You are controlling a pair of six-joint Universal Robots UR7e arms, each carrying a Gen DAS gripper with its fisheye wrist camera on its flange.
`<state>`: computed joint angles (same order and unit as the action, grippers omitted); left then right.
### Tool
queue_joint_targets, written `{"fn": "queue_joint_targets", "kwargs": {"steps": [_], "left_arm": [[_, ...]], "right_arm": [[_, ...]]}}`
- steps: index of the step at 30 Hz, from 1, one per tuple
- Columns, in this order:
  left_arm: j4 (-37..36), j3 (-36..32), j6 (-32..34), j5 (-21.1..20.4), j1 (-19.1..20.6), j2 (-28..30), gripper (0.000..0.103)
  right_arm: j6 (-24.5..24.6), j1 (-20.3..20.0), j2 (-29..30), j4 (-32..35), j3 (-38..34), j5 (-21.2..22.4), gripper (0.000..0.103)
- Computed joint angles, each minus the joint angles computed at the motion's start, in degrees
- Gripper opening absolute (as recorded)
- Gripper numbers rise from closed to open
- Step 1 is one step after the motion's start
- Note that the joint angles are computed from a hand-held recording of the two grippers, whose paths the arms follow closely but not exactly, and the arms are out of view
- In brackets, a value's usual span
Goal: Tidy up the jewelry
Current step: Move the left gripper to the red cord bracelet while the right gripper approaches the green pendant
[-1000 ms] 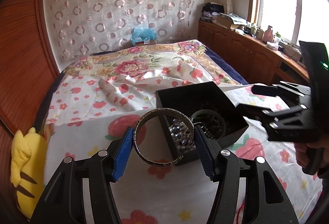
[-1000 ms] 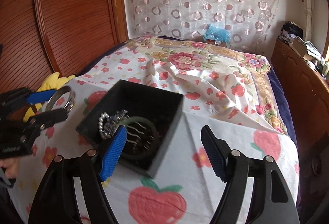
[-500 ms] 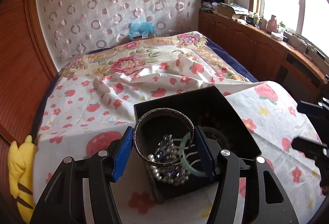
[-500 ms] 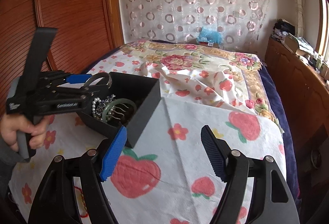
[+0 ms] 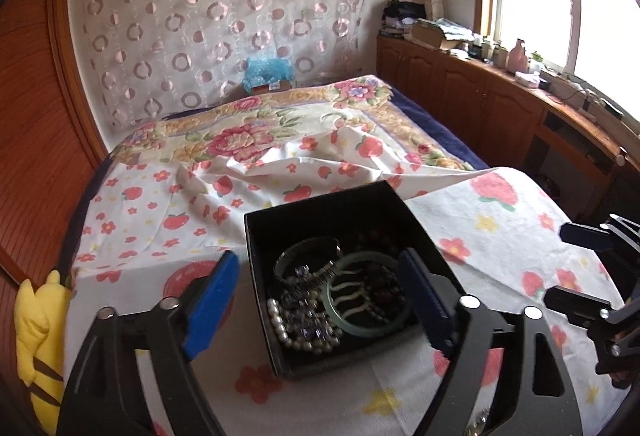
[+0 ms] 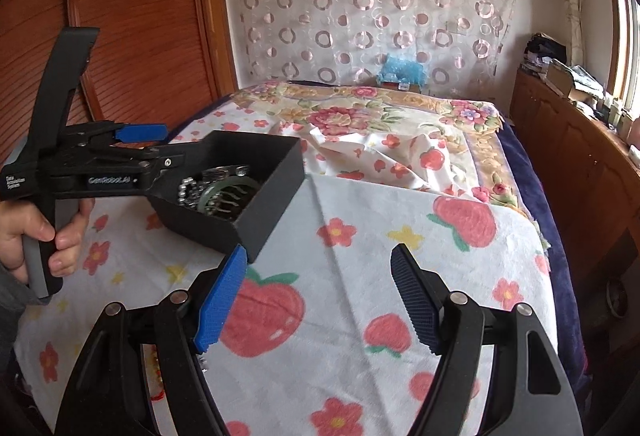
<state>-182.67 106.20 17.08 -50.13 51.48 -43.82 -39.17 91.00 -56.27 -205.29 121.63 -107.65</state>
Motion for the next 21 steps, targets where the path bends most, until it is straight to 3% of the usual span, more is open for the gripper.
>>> {"fn": "queue_joint_targets", "kwargs": {"steps": [10, 21], "left_arm": [[1.78, 8.48, -2.13, -2.00, -1.34, -5.29, 0.082], [4.73, 17.04, -4.79, -4.52, -1.43, -9.61, 0.082]], "right_arm": [[-0.93, 0.89, 3.07, -1.39, 1.34, -0.75, 0.069], [0.37, -0.01, 0.84, -0.03, 5.92, -1.13, 0.062]]}}
